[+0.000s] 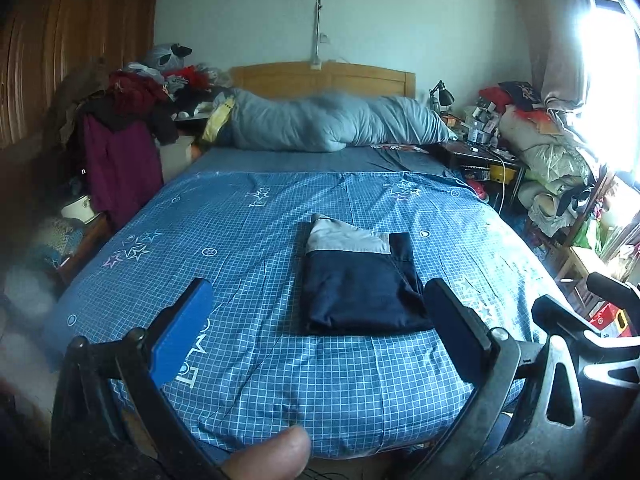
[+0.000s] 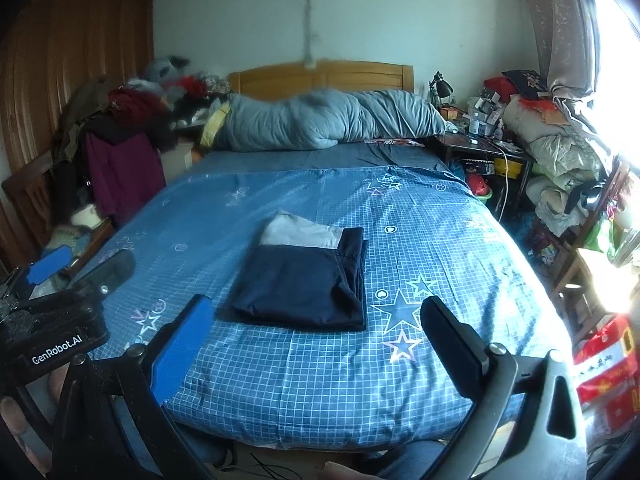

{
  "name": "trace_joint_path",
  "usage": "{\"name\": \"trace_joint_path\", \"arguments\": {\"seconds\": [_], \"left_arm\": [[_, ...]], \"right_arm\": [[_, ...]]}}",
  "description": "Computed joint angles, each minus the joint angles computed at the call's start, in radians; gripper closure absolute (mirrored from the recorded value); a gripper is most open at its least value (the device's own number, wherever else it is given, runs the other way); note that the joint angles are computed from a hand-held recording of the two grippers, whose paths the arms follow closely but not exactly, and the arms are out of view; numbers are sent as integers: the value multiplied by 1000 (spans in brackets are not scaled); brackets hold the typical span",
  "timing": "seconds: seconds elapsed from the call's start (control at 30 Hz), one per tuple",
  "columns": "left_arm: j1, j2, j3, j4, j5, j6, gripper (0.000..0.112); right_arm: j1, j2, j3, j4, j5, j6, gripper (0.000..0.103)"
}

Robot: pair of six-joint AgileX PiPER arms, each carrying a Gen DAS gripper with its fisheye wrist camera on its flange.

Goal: Fold small clothes

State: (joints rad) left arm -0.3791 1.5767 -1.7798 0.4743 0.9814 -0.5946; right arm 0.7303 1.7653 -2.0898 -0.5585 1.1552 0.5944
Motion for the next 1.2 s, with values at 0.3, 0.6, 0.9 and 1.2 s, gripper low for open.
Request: {"name": "trace_joint_path", "arguments": {"seconds": [0.3,0.6,0.9,1.2], "left_arm": [[15,0,-3,-18,10,12,9],[3,13,-17,-30,28,17,9],[11,24,-21,-64,52,35,9],[11,39,-56,-63,65,52,9]], "right_arm": [[18,14,0,-65,5,16,0],[-7,20,8,-29,-9,2,0],[-29,-5,97,16,-55,36,0],[-37,-5,86,6,-55,38,0]]}}
